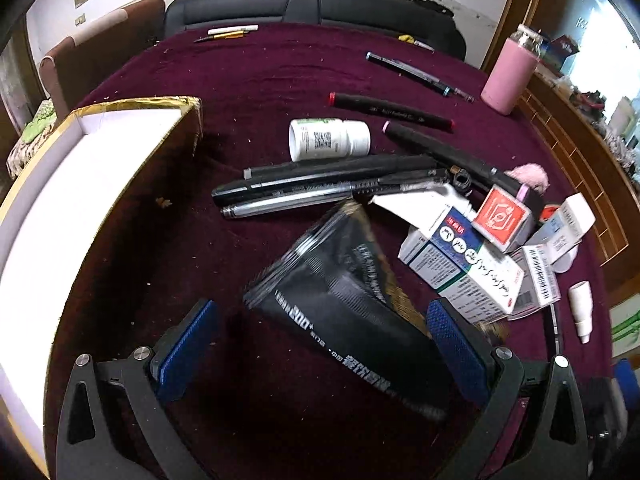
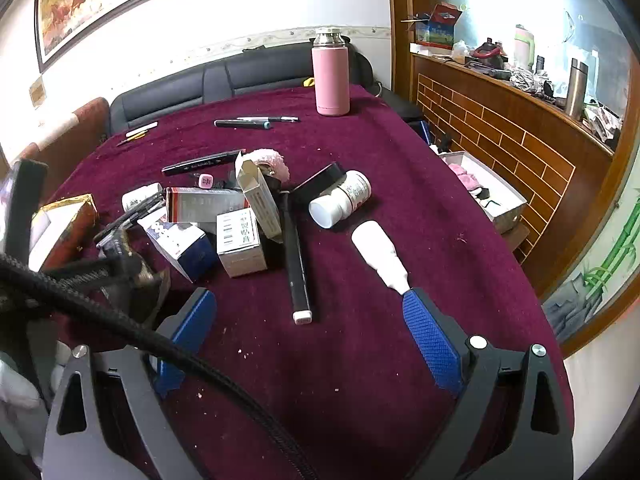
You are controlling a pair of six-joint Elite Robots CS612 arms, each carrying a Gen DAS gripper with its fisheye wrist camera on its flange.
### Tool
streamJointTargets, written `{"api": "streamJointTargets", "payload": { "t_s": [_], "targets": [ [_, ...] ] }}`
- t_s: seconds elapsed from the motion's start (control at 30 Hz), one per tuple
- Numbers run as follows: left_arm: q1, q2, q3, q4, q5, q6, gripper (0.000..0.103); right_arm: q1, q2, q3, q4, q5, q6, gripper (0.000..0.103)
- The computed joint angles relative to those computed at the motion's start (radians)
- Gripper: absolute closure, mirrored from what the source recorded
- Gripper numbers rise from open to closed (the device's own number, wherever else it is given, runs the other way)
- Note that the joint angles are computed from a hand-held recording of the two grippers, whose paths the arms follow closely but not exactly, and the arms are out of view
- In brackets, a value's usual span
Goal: Organize objects
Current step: 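Grasp the black snack bag with the left gripper and lift it, then grasp the clear ballpoint pen with the right gripper while the left holds the bag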
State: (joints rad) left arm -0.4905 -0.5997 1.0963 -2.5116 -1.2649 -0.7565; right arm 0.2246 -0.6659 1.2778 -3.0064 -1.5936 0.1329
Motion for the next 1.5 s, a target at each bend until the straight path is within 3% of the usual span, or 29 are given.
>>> {"api": "streamJointTargets", "payload": {
  "t_s": [0.07,0.13,0.17,0.2,0.27,0.3,0.43,0.57,0.77,0.9,0.93,1.0,1.1,1.2,1.3,1.4,1.5],
  "targets": [
    [0.001,0.005,-0.006,0.016,-0.029,0.010,0.002,-0.001,0.000,-0.001,-0.006,0.006,0.002,0.007],
    [-0.007,0.004,0.007,-0.009,-0.009,0.059,0.003,0.002,0.002,-0.005,-0.006,0.006,-0.005,0.007],
    [-0.007,0.005,0.005,-0.017,-0.022,0.082,0.009,0.003,0.003,-0.007,-0.005,0.011,-0.010,0.007],
    [-0.008,0.000,0.018,-0.050,-0.032,0.123,0.030,0.004,0.004,-0.009,-0.003,0.015,-0.013,0.007],
    [-0.004,-0.013,0.045,-0.111,-0.066,0.189,0.062,0.004,0.005,-0.014,0.003,0.025,-0.022,0.007],
    [0.005,-0.022,0.062,-0.145,-0.115,0.205,0.069,0.004,0.006,-0.018,0.007,0.027,-0.024,0.007],
    [0.020,-0.068,0.152,-0.256,-0.178,0.209,0.071,0.003,0.008,-0.038,0.029,0.052,-0.044,0.007],
    [0.034,-0.122,0.252,-0.382,-0.204,0.184,0.071,0.003,0.021,-0.101,0.085,0.128,-0.101,0.007],
    [0.056,-0.183,0.357,-0.483,-0.161,0.146,0.071,0.021,0.083,-0.290,0.248,0.214,-0.202,0.007],
    [0.068,-0.209,0.408,-0.525,-0.145,0.129,0.071,0.045,0.159,-0.473,0.454,0.237,-0.288,0.008],
    [0.069,-0.215,0.422,-0.538,-0.138,0.127,0.071,0.048,0.174,-0.512,0.519,0.268,-0.297,0.010],
    [0.072,-0.224,0.444,-0.561,-0.131,0.128,0.071,0.045,0.207,-0.590,0.669,0.402,-0.293,0.011],
    [0.076,-0.232,0.468,-0.601,-0.122,0.132,0.070,0.046,0.250,-0.669,0.800,0.503,-0.218,0.020],
    [0.088,-0.231,0.476,-0.624,-0.135,0.131,0.070,0.061,0.293,-0.731,0.827,0.444,-0.115,0.033],
    [0.098,-0.229,0.486,-0.646,-0.156,0.131,0.070,0.067,0.342,-0.806,0.863,0.422,-0.002,0.037],
    [0.106,-0.226,0.494,-0.668,-0.173,0.127,0.070,0.058,0.375,-0.833,0.821,0.485,0.146,0.040],
    [0.114,-0.225,0.502,-0.683,-0.180,0.128,0.070,0.055,0.392,-0.825,0.704,0.527,0.259,0.041]
  ]
}}
